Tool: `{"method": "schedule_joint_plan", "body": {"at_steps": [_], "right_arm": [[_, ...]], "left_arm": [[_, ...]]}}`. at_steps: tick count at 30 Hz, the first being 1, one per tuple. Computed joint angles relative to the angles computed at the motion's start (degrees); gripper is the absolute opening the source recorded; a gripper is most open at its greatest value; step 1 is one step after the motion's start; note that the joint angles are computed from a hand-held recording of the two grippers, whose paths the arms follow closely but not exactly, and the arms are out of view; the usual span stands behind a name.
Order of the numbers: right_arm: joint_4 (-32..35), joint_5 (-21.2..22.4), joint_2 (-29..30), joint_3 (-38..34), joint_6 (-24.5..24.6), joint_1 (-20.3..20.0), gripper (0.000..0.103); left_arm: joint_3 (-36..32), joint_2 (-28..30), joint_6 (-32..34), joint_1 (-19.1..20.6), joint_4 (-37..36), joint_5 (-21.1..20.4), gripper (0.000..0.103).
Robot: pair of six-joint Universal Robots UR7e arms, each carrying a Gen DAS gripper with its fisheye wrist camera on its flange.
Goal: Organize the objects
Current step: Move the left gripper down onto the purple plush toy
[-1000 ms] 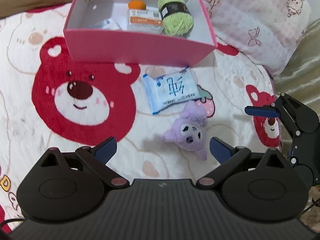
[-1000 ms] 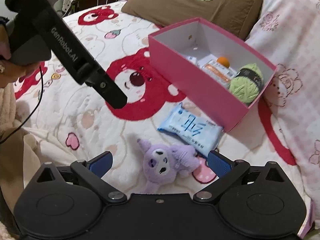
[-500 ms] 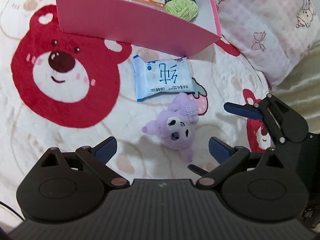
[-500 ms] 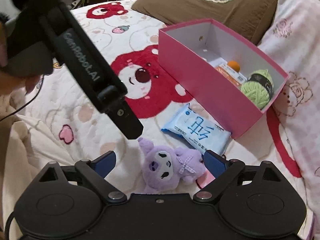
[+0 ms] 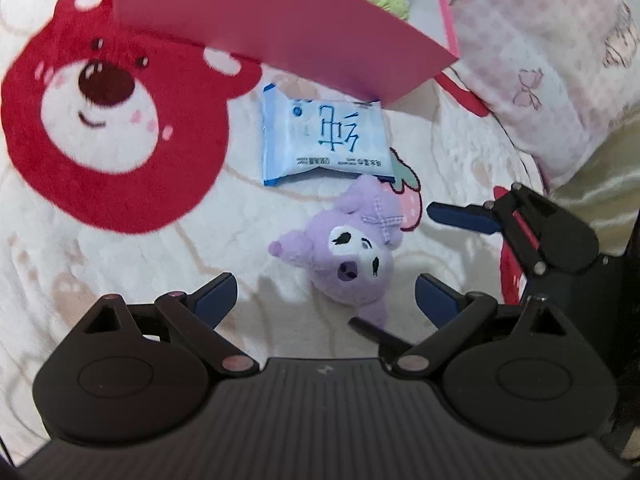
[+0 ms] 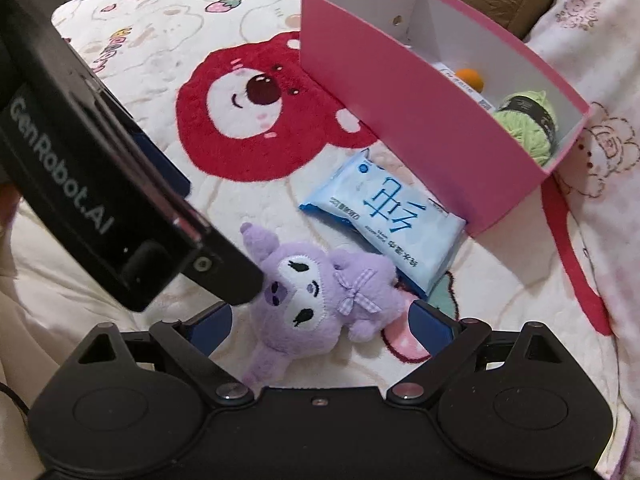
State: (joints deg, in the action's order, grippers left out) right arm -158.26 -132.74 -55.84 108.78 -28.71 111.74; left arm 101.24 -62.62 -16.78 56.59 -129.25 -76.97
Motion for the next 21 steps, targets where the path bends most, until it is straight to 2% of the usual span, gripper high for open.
{"method": "schedule_joint_plan", "body": {"at_steps": [3,5,7,9,11,16,19,21], "right_arm": [[-1.2,-0.5,1.0,0.1,-2.0,-0.2,0.097],[-3.9,-1.0,1.9,0.6,-5.3,-0.3,0.097],[-7.1,-1.2,2.8,1.3,-8.9,-0.5,0.097],[-8.7,-1.2,3.3,1.4,-10.7,-0.9,0.097],[-8.8,-1.3,3.7,1.1,-11.5,-1.3,0.097],[-6.7,-0.8,3.8,0.2,-12.4,-2.6,0.097],[-5.7,-1.0,4.3,-0.2,-13.4,-3.2,0.097],[-5.1,-1.3,4.6,-0.7,-13.7,-3.8,0.097]], "left_arm": [[0.3,0.3,0.5,0.0,-1.8,1.4,0.095],[0.7,0.4,0.9,0.3,-3.1,1.4,0.094],[0.7,0.6,0.2,1.1,-3.6,0.0,0.084],[0.7,1.0,-0.5,1.9,-3.7,-1.1,0.078],[0.9,1.3,-0.2,2.3,-3.9,-2.2,0.075],[1.8,1.7,-0.8,3.2,-5.3,-4.7,0.058],[2.6,1.9,-1.6,3.6,-6.6,-4.9,0.049],[2.7,2.2,-1.9,4.0,-6.8,-5.1,0.048]]}}
